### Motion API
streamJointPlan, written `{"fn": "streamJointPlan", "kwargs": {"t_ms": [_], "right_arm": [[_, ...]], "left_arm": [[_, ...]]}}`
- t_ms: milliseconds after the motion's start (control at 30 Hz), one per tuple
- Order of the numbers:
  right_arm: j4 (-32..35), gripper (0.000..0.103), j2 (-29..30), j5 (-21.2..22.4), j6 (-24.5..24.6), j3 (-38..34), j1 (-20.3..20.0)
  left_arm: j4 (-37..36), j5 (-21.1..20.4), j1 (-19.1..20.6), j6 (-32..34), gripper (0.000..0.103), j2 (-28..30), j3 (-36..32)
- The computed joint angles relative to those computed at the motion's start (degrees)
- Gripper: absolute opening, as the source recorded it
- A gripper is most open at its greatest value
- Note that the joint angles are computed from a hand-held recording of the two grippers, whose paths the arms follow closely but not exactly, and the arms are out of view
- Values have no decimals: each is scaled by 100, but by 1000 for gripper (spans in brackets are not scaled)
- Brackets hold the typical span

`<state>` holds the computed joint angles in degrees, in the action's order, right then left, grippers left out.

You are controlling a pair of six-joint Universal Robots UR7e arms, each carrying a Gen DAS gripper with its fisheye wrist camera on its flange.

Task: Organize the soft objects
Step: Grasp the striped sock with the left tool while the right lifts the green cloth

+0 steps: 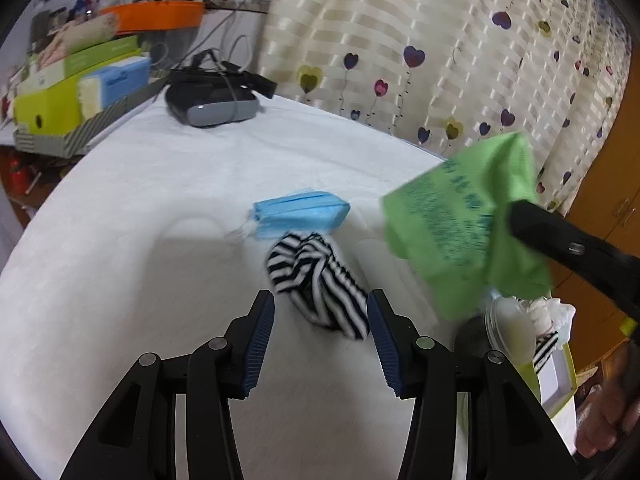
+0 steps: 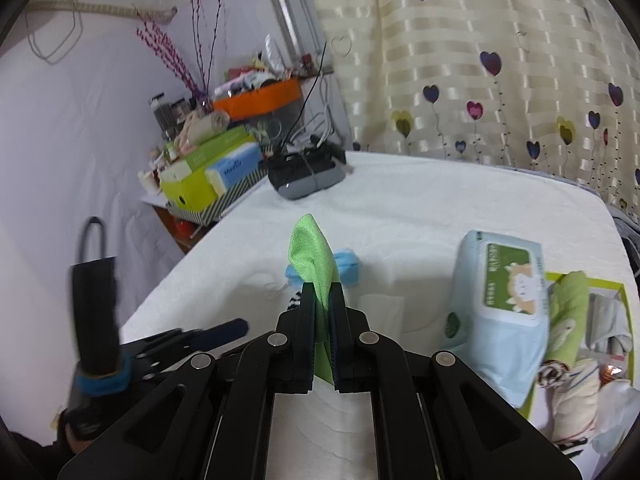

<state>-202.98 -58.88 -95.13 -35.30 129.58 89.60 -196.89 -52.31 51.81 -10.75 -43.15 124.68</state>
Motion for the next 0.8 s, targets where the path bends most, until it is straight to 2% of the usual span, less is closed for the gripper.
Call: {"fn": "streamJointPlan", "kwargs": {"t_ms": [167, 233, 567, 600, 633, 700, 733, 800], "right_arm": [[60, 6, -206, 251, -48, 62, -132], [107, 6, -266, 344, -60, 76, -181], [409, 6, -419, 727, -182, 111, -414], [411, 6, -441, 748, -195, 122, -431], [405, 6, -459, 763, -197, 137, -447], [413, 6, -497, 801, -196, 150, -478], [415, 6, -509, 810, -198, 157, -490], [406, 6, -551, 849, -208, 193, -513]], "left_arm": [[469, 202, 86, -59, 48, 251, -391], [579, 406, 91, -37, 48, 367, -512], [779, 635, 161, 125, 48, 730, -916], [722, 697, 140, 181, 45, 772, -920], [708, 720, 132, 217, 32, 800, -935], [691, 657, 121, 253, 18, 789, -923], [687, 661, 101, 265, 13, 781, -910], [624, 677, 64, 281, 11, 772, -866]]}}
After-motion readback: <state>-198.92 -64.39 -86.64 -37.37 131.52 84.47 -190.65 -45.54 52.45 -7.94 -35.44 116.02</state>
